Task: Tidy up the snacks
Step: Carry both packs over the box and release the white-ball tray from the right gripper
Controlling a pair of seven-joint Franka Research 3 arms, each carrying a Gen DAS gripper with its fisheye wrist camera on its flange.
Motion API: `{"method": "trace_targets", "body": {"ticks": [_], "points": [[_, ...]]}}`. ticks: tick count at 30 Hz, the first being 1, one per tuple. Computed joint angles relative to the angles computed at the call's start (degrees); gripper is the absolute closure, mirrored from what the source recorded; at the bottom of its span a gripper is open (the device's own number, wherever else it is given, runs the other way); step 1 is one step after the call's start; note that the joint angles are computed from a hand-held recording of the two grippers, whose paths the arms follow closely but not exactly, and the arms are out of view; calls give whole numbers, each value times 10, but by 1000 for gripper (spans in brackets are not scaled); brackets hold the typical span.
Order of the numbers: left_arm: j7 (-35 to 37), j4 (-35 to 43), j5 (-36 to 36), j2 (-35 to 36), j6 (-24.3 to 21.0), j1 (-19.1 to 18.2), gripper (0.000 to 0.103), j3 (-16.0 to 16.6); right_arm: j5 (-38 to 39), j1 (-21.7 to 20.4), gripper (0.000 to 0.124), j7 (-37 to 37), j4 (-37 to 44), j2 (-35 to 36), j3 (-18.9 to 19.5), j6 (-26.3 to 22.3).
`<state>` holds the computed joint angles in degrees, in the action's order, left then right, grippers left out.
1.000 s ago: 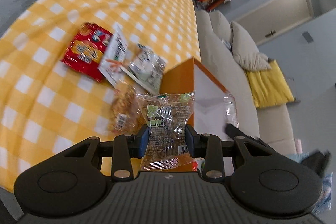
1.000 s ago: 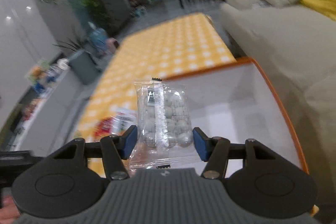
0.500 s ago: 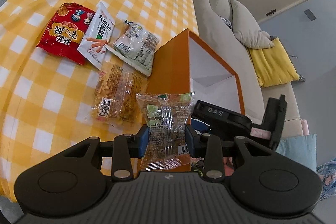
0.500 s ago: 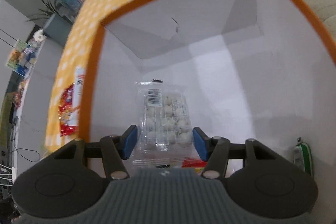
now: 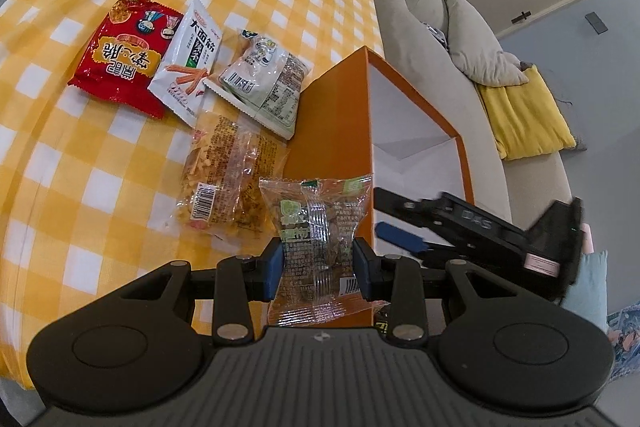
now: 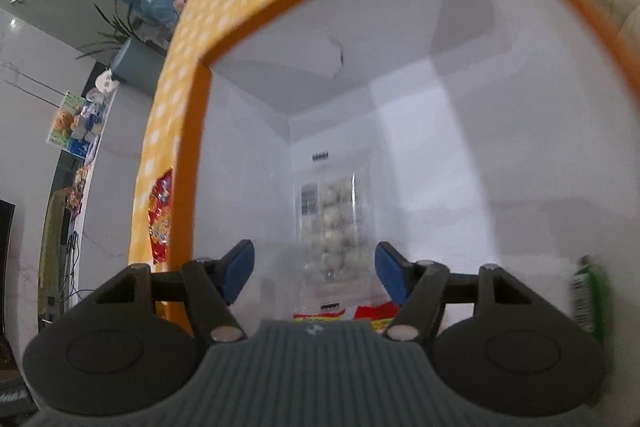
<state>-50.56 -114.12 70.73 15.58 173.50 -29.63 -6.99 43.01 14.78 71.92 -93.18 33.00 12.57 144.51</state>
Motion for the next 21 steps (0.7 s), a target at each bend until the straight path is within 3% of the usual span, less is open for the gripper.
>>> {"method": "trace_targets", "body": {"ticks": [6, 12, 16, 21], "points": [[44, 3, -32, -5, -23, 1, 62, -13, 32, -20, 58, -73, -56, -61, 3, 35], [121, 17, -93, -5, -55, -2, 62, -31, -32, 4, 53, -158, -105, -111, -17, 89], [160, 36, -120, 2, -59, -10, 62, -32, -34, 1, 53, -188, -114, -119, -14, 83], [274, 85, -212, 30, -119, -15, 62, -53, -37, 0, 53, -195, -106, -111, -21, 62]]}}
